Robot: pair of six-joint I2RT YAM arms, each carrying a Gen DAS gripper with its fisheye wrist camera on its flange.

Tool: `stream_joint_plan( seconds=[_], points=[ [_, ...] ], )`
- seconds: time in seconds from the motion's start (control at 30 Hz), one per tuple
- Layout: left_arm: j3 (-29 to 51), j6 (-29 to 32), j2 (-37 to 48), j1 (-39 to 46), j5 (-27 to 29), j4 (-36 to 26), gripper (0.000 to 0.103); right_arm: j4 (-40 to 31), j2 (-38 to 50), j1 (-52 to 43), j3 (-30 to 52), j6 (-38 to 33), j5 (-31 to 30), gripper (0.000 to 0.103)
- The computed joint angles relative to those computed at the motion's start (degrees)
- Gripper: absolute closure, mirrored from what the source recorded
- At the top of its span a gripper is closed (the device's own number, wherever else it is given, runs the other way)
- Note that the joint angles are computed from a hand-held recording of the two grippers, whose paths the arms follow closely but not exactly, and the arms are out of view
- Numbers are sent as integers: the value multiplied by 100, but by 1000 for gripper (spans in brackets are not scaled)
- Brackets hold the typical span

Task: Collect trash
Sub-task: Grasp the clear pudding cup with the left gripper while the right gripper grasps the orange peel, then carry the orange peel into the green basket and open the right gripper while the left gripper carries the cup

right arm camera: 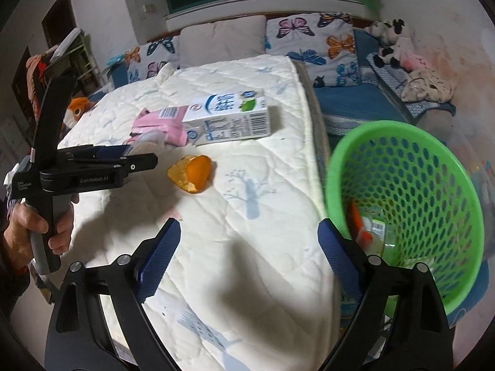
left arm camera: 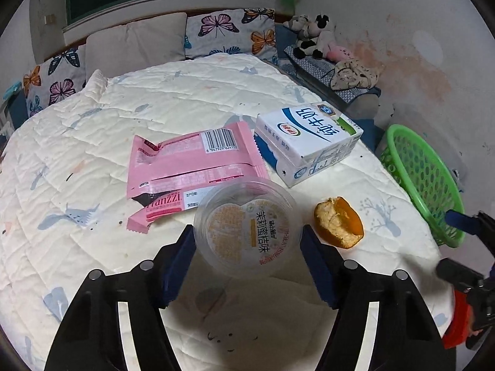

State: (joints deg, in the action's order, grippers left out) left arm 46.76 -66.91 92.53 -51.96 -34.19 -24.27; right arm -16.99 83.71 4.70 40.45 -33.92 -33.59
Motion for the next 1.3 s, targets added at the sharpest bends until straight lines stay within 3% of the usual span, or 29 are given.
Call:
stream_joint_plan(
  seconds=[0.2, 0.6, 0.7, 1.07, 1.3],
  points=[
    [-236, -396, -513, -300, -293, -326, 37, 273, 109, 595, -57, 272, 247, 24],
    [-500, -1331, -1458, -875, -759, -1536, 37, 940, 735, 1872, 185, 1042, 727, 36],
    [-538, -1446, -1541, -941, -802, -1657, 37, 1052, 938, 1981, 283, 1168, 852, 39],
    [-561, -1595, -1559, -1015, -766, -1751, 37, 1294, 1156, 2034, 323, 1331, 1000, 65],
    [-409, -1426, -1452, -987, -743, -1648, 37, 1020, 803, 1716, 197, 1171, 694, 70]
  ],
)
